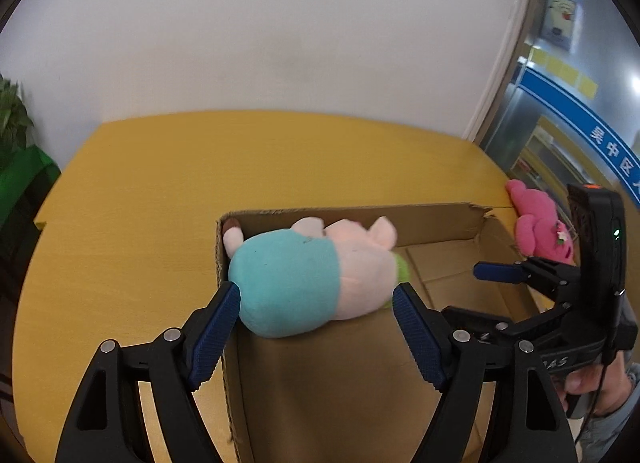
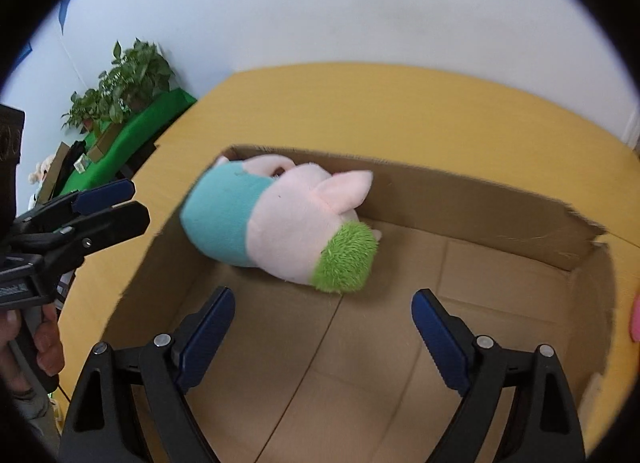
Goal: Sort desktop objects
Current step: 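Lower the plush pig into the box and open both grippers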
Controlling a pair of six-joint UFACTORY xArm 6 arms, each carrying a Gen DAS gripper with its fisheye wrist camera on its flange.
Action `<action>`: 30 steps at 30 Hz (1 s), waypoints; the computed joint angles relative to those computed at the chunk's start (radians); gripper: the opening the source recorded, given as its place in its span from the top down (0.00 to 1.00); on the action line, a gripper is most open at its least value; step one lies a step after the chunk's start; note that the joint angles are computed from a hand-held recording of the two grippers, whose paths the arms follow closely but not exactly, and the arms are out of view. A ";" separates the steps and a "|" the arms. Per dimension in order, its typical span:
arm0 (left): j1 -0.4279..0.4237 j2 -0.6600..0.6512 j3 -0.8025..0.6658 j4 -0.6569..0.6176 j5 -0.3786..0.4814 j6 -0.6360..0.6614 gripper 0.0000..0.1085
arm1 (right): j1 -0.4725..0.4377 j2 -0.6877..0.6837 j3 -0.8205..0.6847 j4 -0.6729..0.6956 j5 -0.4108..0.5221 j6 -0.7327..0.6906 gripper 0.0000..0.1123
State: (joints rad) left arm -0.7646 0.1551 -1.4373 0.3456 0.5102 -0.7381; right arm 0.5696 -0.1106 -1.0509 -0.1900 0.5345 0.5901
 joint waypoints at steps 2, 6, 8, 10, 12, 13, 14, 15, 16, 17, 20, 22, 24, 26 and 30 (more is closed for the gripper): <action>-0.025 -0.077 0.069 0.123 -0.032 -0.096 0.24 | 0.026 -0.128 0.071 -0.135 0.047 0.109 0.19; -0.098 -0.224 0.182 0.445 -0.043 -0.345 0.21 | 0.151 -0.337 0.157 -0.418 0.197 0.368 0.19; -0.160 -0.303 0.236 0.619 -0.011 -0.486 0.18 | 0.246 -0.413 0.179 -0.542 0.305 0.507 0.13; -0.229 -0.371 0.286 0.721 0.035 -0.577 0.18 | 0.343 -0.494 0.219 -0.631 0.408 0.612 0.10; -0.305 -0.408 0.315 0.778 0.078 -0.637 0.17 | 0.452 -0.537 0.226 -0.701 0.536 0.694 0.10; -0.340 -0.422 0.327 0.798 0.107 -0.665 0.17 | 0.506 -0.546 0.226 -0.725 0.593 0.726 0.10; -0.396 -0.435 0.336 0.838 0.177 -0.729 0.11 | 0.564 -0.554 0.224 -0.746 0.659 0.759 0.10; -0.429 -0.445 0.346 0.868 0.226 -0.774 0.08 | 0.602 -0.559 0.225 -0.756 0.700 0.781 0.10; -0.466 -0.451 0.352 0.890 0.279 -0.814 0.08 | 0.636 -0.565 0.229 -0.759 0.730 0.801 0.10; -0.497 -0.457 0.358 0.886 0.312 -0.840 0.08 | 0.660 -0.572 0.240 -0.751 0.738 0.818 0.10; -0.527 -0.455 0.371 0.834 0.319 -0.861 0.08 | 0.706 -0.589 0.274 -0.720 0.753 0.854 0.10; -0.547 -0.444 0.377 0.812 0.337 -0.873 0.08 | 0.736 -0.599 0.292 -0.708 0.775 0.875 0.10; -0.581 -0.425 0.371 0.789 0.386 -0.870 0.08 | 0.794 -0.615 0.299 -0.708 0.833 0.899 0.10; -0.601 -0.408 0.368 0.760 0.410 -0.862 0.08 | 0.829 -0.623 0.307 -0.707 0.872 0.921 0.10; -0.641 -0.385 0.358 0.747 0.445 -0.866 0.08 | 0.899 -0.641 0.316 -0.712 0.937 0.975 0.10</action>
State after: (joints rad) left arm -1.4055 -0.2299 -1.0795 1.0922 0.9552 -1.6043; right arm 1.4683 -0.7516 -0.7350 -0.9015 1.4720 1.5653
